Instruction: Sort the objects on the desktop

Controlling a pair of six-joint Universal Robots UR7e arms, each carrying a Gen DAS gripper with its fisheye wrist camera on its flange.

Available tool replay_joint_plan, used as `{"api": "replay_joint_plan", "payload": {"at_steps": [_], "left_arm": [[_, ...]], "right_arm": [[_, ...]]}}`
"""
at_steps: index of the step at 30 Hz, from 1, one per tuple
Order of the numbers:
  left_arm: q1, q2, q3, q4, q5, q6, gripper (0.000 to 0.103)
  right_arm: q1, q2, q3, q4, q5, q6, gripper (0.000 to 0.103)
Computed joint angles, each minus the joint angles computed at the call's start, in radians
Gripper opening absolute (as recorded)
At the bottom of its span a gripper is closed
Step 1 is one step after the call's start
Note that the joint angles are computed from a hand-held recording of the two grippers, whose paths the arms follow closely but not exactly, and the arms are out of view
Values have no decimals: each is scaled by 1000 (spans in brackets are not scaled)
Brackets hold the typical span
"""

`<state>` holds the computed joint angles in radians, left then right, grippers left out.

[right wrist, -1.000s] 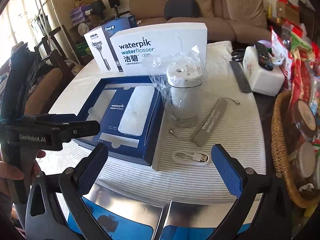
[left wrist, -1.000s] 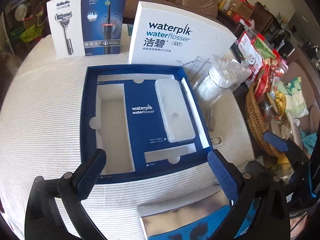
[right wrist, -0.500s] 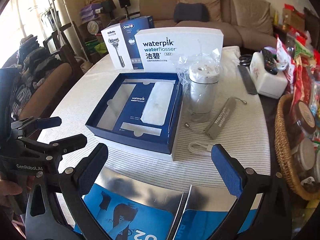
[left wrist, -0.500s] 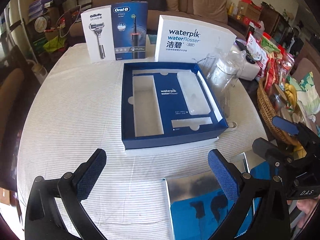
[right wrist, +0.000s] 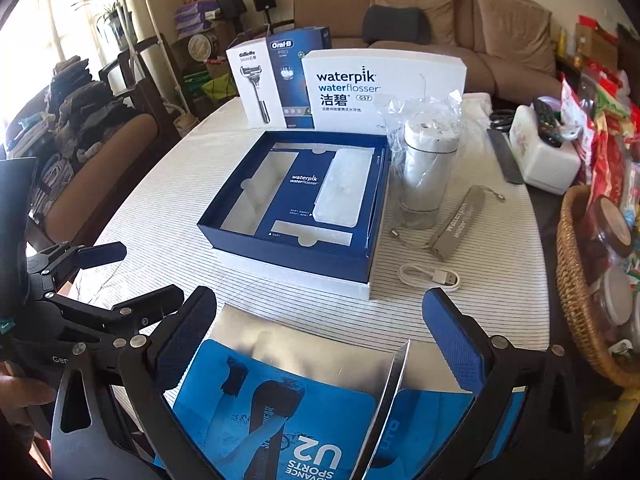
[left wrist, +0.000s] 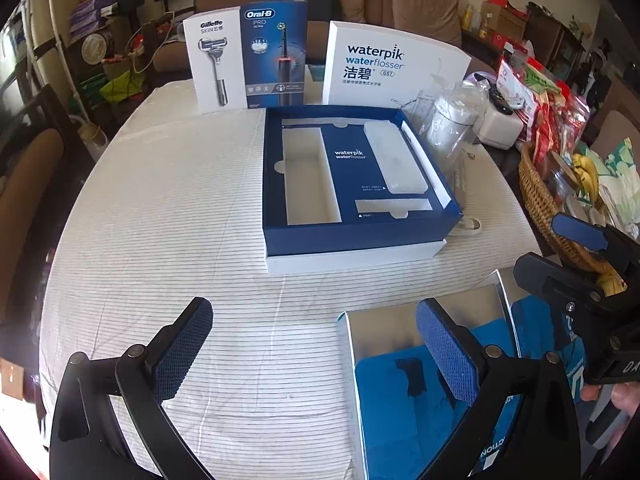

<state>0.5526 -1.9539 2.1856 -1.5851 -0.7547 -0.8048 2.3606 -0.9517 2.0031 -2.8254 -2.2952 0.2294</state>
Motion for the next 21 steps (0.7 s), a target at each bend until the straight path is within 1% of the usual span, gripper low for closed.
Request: {"api": "replay_joint_plan", "payload": {"at_steps": [4, 6, 9, 12, 14, 17, 19, 21], "left_arm": [[-5, -11, 13, -82, -29, 66, 103], [-8, -2, 19, -123, -40, 99, 103], [-4, 32, 29, -199, -57, 148, 103], [12, 93, 28, -271, -74, 187, 103], [22, 134, 29, -324, -84, 212, 103], [44, 186, 30, -420, -111, 283, 103], [56, 210, 31, -459, -128, 329, 103], [72, 228, 28, -484, -149, 384, 103]], "right_arm": [[-29, -64, 33, -5, 14, -10, 103], [-49, -101, 52, 3, -4, -17, 103], [-83, -151, 78, 24, -31, -33, 103], [-126, -187, 98, 41, -37, -39, 103], [-162, -203, 112, 33, -10, -42, 103], [-230, -217, 130, 4, 81, -45, 103], [-277, -211, 132, -12, 147, -79, 103], [-311, -196, 119, -4, 183, -137, 100]]}}
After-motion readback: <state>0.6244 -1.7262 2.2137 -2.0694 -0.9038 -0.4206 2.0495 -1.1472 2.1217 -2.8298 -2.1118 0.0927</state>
